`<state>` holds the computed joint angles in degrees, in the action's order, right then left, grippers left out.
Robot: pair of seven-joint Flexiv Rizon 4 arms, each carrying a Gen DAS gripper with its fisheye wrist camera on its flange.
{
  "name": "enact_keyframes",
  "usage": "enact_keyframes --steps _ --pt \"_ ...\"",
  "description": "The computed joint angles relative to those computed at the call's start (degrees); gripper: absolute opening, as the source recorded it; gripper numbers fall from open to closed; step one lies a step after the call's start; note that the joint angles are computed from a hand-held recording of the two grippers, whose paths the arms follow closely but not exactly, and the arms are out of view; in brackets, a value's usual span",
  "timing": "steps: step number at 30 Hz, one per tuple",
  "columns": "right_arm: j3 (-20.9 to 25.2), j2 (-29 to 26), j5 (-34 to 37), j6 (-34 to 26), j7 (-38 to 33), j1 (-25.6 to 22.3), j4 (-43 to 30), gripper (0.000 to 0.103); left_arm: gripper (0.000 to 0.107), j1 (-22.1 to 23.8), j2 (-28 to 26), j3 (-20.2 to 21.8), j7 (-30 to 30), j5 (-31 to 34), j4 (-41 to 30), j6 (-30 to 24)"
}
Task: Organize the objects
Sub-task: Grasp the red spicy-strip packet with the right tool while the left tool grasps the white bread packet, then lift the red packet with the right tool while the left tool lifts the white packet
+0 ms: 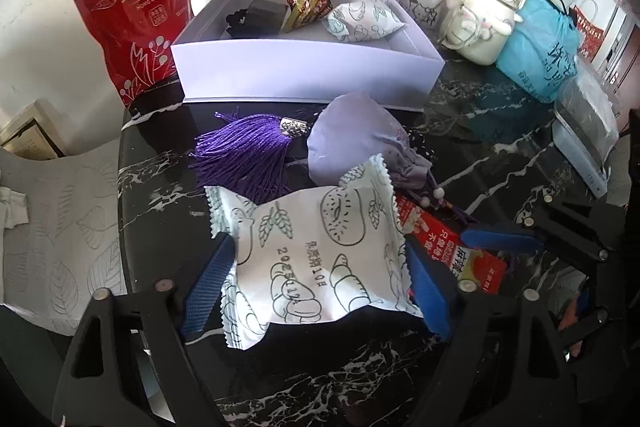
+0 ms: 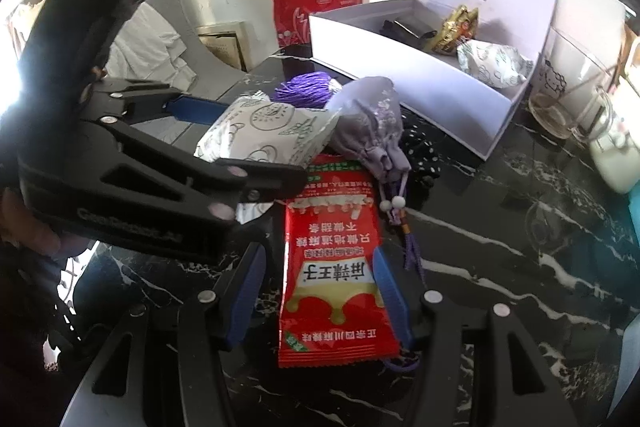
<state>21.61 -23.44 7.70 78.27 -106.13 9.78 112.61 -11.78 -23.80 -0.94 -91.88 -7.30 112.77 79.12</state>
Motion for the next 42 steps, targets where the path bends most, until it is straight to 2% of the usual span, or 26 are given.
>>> enact_keyframes --steps 2,4,8,13,18,22,28,34,36,37,40,42 --pt "-2.1 0.4 -1.6 0.6 1.8 1.6 1.1 0.056 0.073 0.6 0.3 -0.7 0.7 -0.4 0.7 0.8" --pt "-1.7 0.6 -1.6 0.8 1.7 1.0 1.5 0.052 0.071 0.7 0.8 -0.9 1.1 -0.7 1.3 0.6" --pt "-1.3 1.8 -1.7 1.3 1.5 0.5 3.2 0.052 0.070 -1.1 1.8 0.6 -0.3 1.0 1.9 -0.1" --pt "-1.2 3.8 -1.6 1.7 0.7 0.0 5.9 0.051 0.070 -1.3 3.9 0.0 -0.6 1.3 3.8 -1.3" --pt "-0.4 6.4 0.8 1.7 -1.5 -1.5 8.8 0.052 0.070 -3.6 5.6 1.7 -2.7 5.4 4.6 -3.3" --pt "-2.1 8.2 1.1 2.0 -0.7 -0.9 10.8 0.052 0.070 -5.1 6.7 1.9 -3.9 9.1 4.8 -4.8" --pt "-5.5 10.4 -0.1 2.9 3.0 0.0 13.6 0.052 0.071 -6.0 6.3 0.7 -3.5 11.7 4.5 -3.6" --pt "-7.0 11.5 -1.5 4.0 5.9 -0.2 15.6 0.052 0.071 -5.6 5.4 -2.5 0.7 8.6 4.9 -1.2" --pt "-7.0 11.5 -1.4 4.5 6.4 -0.5 15.9 0.052 0.073 -8.1 4.4 -0.5 0.1 11.3 3.5 -1.0" --pt "-7.3 11.6 -1.7 4.8 7.3 -0.4 16.2 0.052 0.074 -10.3 3.9 1.7 -1.4 14.0 2.2 -1.5" --pt "-8.6 11.9 -3.8 5.9 9.9 0.4 17.2 0.052 0.077 -13.3 3.0 4.9 -4.7 18.9 0.0 -2.6" --pt "-8.8 12.0 -4.9 6.8 11.0 0.5 17.8 0.052 0.079 -13.1 2.9 4.7 -5.2 19.8 -0.1 -2.5"
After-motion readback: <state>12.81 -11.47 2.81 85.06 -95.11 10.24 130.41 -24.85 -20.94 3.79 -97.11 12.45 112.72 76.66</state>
